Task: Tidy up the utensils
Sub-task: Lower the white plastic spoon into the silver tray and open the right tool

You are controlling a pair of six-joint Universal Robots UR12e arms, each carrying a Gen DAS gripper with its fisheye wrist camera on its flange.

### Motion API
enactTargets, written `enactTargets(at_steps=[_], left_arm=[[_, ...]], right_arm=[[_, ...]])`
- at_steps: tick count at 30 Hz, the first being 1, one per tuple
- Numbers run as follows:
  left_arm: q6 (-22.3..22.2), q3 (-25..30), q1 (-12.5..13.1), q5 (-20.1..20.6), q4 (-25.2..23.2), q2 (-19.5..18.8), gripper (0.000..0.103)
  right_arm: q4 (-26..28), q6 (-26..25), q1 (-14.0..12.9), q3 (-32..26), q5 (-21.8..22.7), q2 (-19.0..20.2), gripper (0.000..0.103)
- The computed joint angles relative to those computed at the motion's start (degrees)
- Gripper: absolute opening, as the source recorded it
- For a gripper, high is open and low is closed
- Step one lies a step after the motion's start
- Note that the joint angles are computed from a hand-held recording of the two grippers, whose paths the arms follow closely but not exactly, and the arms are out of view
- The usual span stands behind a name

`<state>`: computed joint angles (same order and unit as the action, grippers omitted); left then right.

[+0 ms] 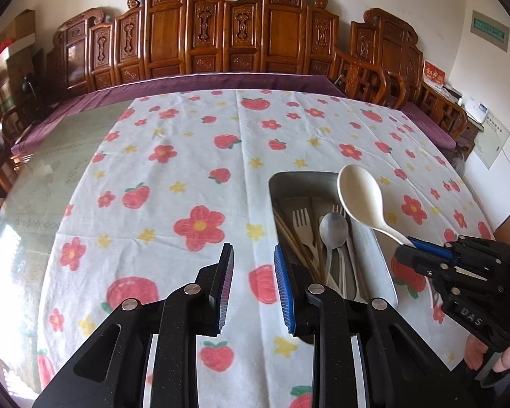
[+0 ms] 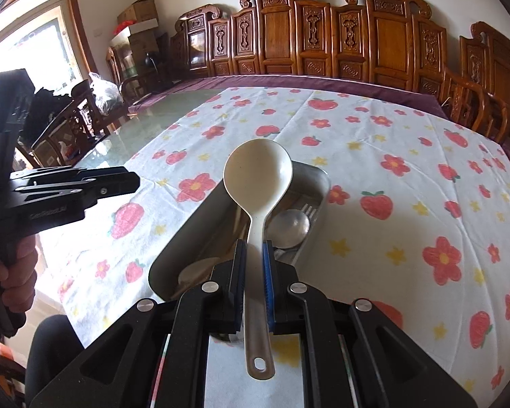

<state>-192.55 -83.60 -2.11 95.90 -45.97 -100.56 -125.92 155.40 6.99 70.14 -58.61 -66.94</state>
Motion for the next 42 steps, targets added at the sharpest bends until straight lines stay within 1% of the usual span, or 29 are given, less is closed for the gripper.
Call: enactTargets(at_steps=[9,11,16,20,27,29,32,40,41,42], left_arm=[[0.18,-1.0,0.77,0.69,-0.17,1.31,0.023],[0.14,-1.22,0.9,0.83,-0.06,1.52,0.025],[-0.03,-1.7,1.16,0.65,0.04,1.85,0.025],[0.09,-1.92,1.24,0.45,0.02,1.91,0.025],[0.1,-1.98,1.14,0.63,-0.22,1.89,0.025],[-0.01,-2.03,1.15,0.59,-0.15,1.94,0.025],[-0.19,-2.22,0.96,1.03,-0.1,2.09,0.025],[-0.75,-2.03,-0.42,2.16,0.1,2.72,0.025],[-0.77,-1.91,-0.71,2.3,0.15,2.74,0.026],[-0.67,-1.81,-1.05,2.57,0.27,2.76,0.031]], right_arm=[[3.64,2.72,1.79,-4.53,-1.18,3.32,0.011],[4.1,3.25,2.14,-5.39,-2.17,4.02,0.011],[5.87,3.97,2.93,-6.99,-5.4,5.5,0.011],[6.59,3.72,3.33,-6.8,-6.54,5.72,0.011],[7.54,4.06,3.54,-7.31,-4.82,6.17,0.012],[7.21,3.56,3.48,-6.95,-3.87,5.96,0.015],[6.07,2.6,3.37,-5.92,-3.26,5.26,0.015],[1.38,0.69,1.46,-0.86,1.46,1.01,0.015],[0.82,0.75,1.16,-0.29,1.85,0.5,0.015],[-0.19,0.9,0.72,0.63,2.4,-0.3,0.015]])
